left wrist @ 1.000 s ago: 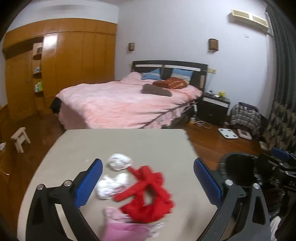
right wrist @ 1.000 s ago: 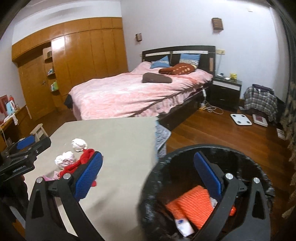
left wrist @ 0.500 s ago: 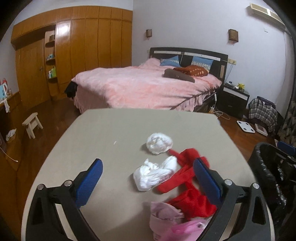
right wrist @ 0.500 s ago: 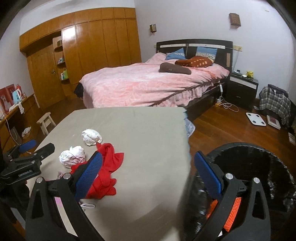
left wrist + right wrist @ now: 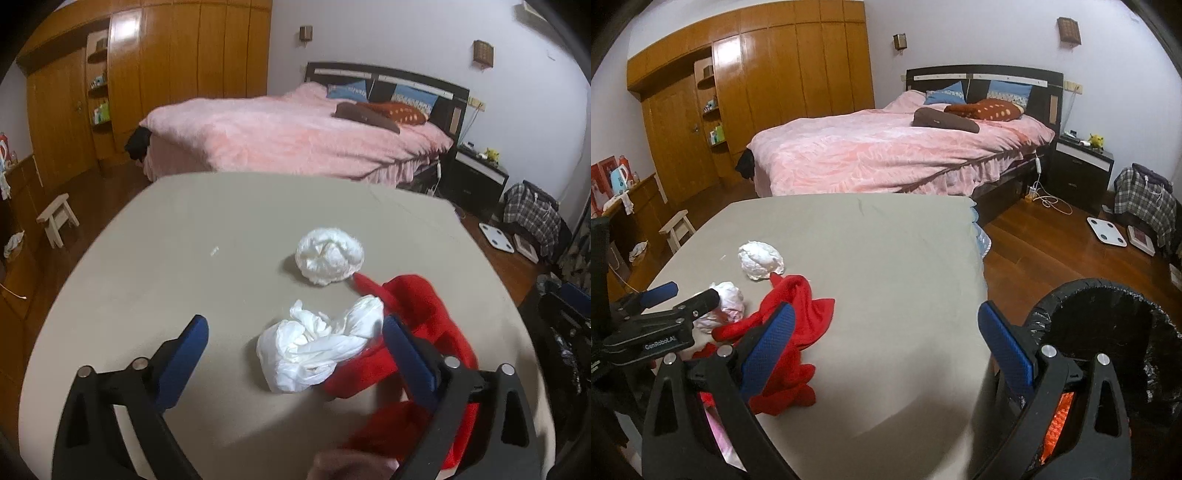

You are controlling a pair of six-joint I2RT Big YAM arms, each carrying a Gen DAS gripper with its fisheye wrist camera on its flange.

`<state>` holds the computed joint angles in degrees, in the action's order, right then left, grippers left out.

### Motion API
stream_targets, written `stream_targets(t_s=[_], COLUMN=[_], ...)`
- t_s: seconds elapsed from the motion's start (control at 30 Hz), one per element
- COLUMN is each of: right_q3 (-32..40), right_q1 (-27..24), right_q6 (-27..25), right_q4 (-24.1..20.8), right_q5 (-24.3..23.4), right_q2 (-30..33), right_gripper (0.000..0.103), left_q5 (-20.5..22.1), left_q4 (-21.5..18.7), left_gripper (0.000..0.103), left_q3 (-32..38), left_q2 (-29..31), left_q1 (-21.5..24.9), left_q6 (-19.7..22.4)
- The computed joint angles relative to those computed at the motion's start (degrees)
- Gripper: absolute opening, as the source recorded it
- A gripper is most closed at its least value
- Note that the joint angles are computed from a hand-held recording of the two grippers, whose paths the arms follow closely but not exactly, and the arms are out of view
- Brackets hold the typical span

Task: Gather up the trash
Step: 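Grasp the white crumpled cloth with the left gripper while the right gripper approaches the red cloth, then grasp the red cloth with the right gripper and lift it while the left gripper holds the white cloth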

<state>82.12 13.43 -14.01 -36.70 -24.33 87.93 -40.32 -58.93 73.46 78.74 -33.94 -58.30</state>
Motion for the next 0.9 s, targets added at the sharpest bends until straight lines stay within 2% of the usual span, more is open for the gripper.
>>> stream_targets(t_s=[0.13,0.23,0.3,0.4,0.5,0.7,0.9], right_q3=[-0.02,0.08,0.08,-0.08,-0.18,-0.32,-0.22], right_q1=[0.0,0.1,0.21,0.27,0.46,1.12,2.76], right_q6=[-0.24,-0.35,-0.36,-0.61,-0.92,-1.23,-1.24], right_q4=[0.17,0.12,0.07,-0.05,-0.28,-0.19,-0.56], right_q5=[0.0,0.05,0.04,-0.06,-0.15,-0.6,-1.78], right_q2=[0.45,0.82,0.91,0.82,0.81,0.67,0.8], right_gripper=[0.096,0.096,0.096,0.096,0.096,0.096,0.096], left_q5=[2.63,4.13,5.66,6.34,6.58,4.48,-0.24], left_q4=[2.4,3.85,6.11,8.66,9.88,11.21,8.72], left_gripper=[0.088,0.081,0.066,0.05,0.043,0.039,0.039], left_q3=[-0.41,-0.2,-0.69,-1.27,-1.39,-3.56,-4.14], left_q2=[0.21,0.84,0.81,0.57,0.3,-3.17,-5.9], left_q1=[0.99,1.19,1.32,1.18,1.29,1.46,1.3], left_q6=[1.35,2.81,3.81,5.37,6.21,4.37,3.3])
